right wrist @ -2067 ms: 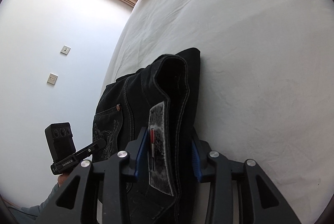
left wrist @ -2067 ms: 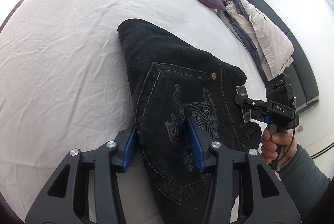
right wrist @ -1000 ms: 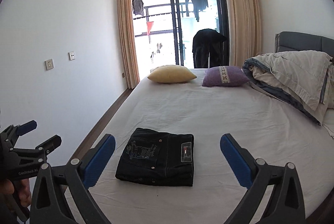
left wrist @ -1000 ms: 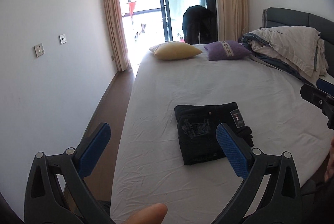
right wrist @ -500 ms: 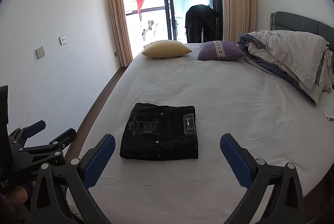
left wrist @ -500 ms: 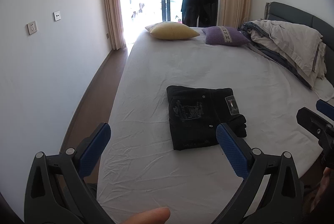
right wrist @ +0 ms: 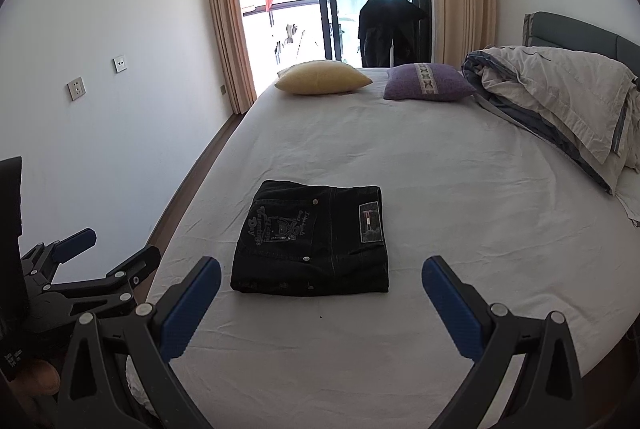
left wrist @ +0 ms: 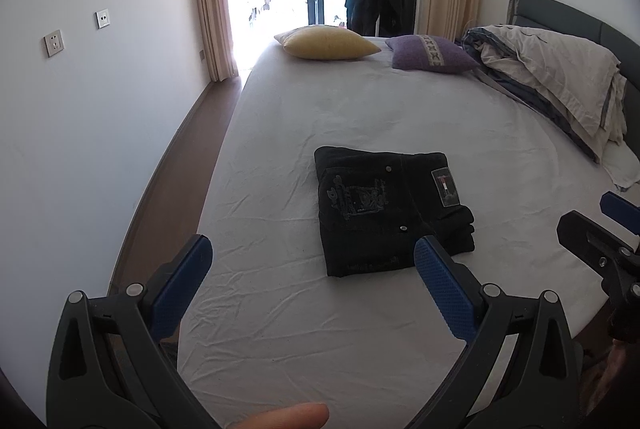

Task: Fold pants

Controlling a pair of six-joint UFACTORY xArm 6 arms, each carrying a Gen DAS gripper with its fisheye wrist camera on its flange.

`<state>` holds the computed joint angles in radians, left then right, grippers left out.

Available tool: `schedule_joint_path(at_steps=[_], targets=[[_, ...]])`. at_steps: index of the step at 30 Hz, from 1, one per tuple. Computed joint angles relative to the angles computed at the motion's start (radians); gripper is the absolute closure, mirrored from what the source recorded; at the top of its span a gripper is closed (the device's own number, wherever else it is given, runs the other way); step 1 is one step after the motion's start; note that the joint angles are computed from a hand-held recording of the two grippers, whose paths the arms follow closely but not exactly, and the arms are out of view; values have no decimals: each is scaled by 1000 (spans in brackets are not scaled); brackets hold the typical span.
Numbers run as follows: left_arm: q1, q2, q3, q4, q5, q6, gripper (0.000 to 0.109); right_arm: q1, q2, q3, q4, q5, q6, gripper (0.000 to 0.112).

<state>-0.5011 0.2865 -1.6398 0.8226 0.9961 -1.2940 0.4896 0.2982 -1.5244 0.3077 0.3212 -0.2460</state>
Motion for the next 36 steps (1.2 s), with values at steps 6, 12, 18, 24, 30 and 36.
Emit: schedule_joint_path(at_steps=[6, 12, 18, 24, 30, 36], targets=[[17, 15, -10, -22, -12, 19, 6, -4, 11, -12, 0, 13, 4, 9], [25, 26, -16, -32, -19, 28, 6, -7, 13, -16, -2, 27, 8, 9], [27, 35, -21, -40, -21, 30, 6, -7, 17, -19, -5, 32, 11, 9], [27, 36, -21, -41, -25, 29, 6, -9, 19, -20, -6, 34, 11, 9], [26, 39, -21, -40, -25, 26, 6, -10, 17, -18, -7, 35, 12, 9], [25, 39, -21, -40, -24, 26, 6, -10, 17, -17, -4, 34, 9, 9]])
